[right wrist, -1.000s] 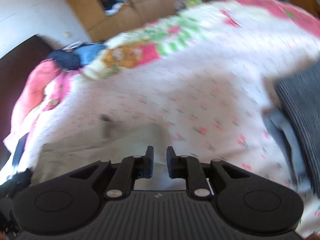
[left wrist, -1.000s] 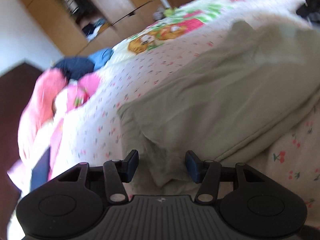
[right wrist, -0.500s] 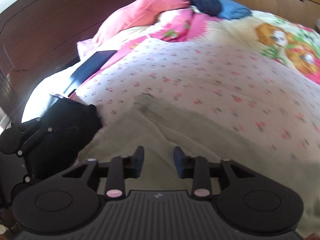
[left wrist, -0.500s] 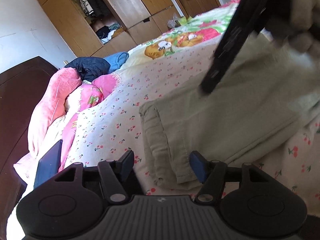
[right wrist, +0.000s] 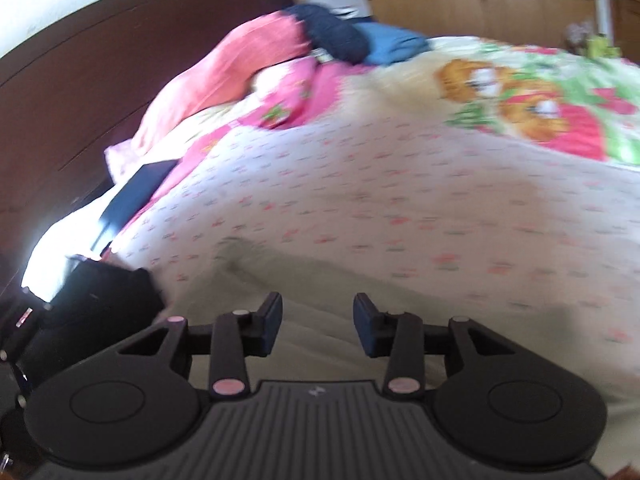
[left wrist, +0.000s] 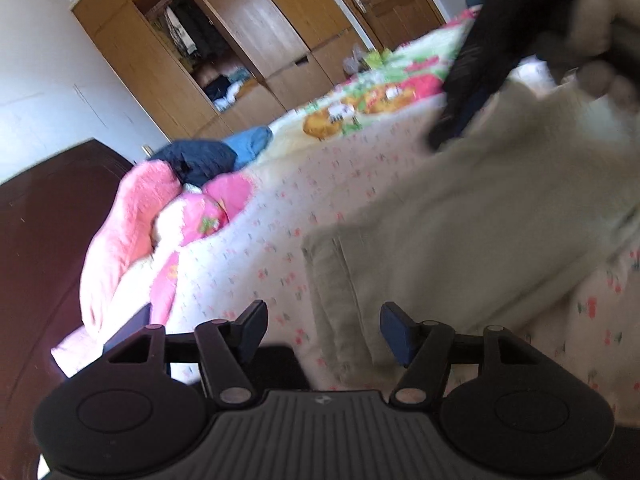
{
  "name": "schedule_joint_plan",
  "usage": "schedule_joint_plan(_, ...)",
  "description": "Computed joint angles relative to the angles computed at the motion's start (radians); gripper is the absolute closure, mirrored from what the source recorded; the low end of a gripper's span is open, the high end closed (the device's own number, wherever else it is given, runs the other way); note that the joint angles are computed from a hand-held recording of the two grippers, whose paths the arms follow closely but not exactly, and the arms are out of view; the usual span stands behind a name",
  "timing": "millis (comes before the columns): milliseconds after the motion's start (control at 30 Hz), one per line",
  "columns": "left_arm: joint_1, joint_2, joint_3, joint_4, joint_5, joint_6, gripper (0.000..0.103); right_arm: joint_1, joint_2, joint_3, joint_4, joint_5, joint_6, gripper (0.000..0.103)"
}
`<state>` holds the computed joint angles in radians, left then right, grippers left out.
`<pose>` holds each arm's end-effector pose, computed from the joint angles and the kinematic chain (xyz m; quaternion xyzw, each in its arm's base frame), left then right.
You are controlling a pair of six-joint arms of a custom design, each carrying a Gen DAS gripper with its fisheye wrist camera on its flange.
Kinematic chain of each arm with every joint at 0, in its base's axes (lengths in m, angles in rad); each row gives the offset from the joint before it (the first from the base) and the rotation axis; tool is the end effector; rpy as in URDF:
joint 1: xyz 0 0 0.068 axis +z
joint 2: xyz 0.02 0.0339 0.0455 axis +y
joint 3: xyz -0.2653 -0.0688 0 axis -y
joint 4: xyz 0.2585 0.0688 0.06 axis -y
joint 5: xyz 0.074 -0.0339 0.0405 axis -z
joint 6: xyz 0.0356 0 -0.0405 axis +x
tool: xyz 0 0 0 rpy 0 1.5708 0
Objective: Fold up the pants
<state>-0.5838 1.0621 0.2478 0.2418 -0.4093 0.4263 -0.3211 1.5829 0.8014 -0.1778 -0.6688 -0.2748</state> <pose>0.1759 -0.0992 0.1406 0.3308 0.7994 0.1410 0.4813 0.2987 -0.0761 0.1558 -0.0779 0.9028 0.2157 0.3637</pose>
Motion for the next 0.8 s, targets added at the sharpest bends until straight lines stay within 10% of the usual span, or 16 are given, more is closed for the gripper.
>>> schedule_joint_plan(300,-0.112,0.301,0.154,0.17,0.103,-0.096,0.027,-0.341,0.132,0.164,-0.2,0.083,-0.147,0.06)
schedule_joint_plan(633,-0.163,0.533,0.304,0.211,0.094,-0.074,0.027,-0.243,0.391,0.418,-0.429,0.031,-0.422,0.056)
schedule_joint_plan(667,-0.165,0.545,0.311,0.212,0.088,-0.072,0.027,-0.234,0.393,0.41,-0.413,0.043,-0.406,0.059)
schedule_joint_plan(733,-0.165,0.564,0.31,0.236,0.075,-0.063,0.027,-0.234,0.36,0.376,-0.401,0.037,-0.421,0.102)
schedule_joint_plan(800,-0.151,0.588,0.315,0.249,0.085,-0.058,0.027,-0.23,0.275,0.286,-0.316,0.12,-0.406,0.102)
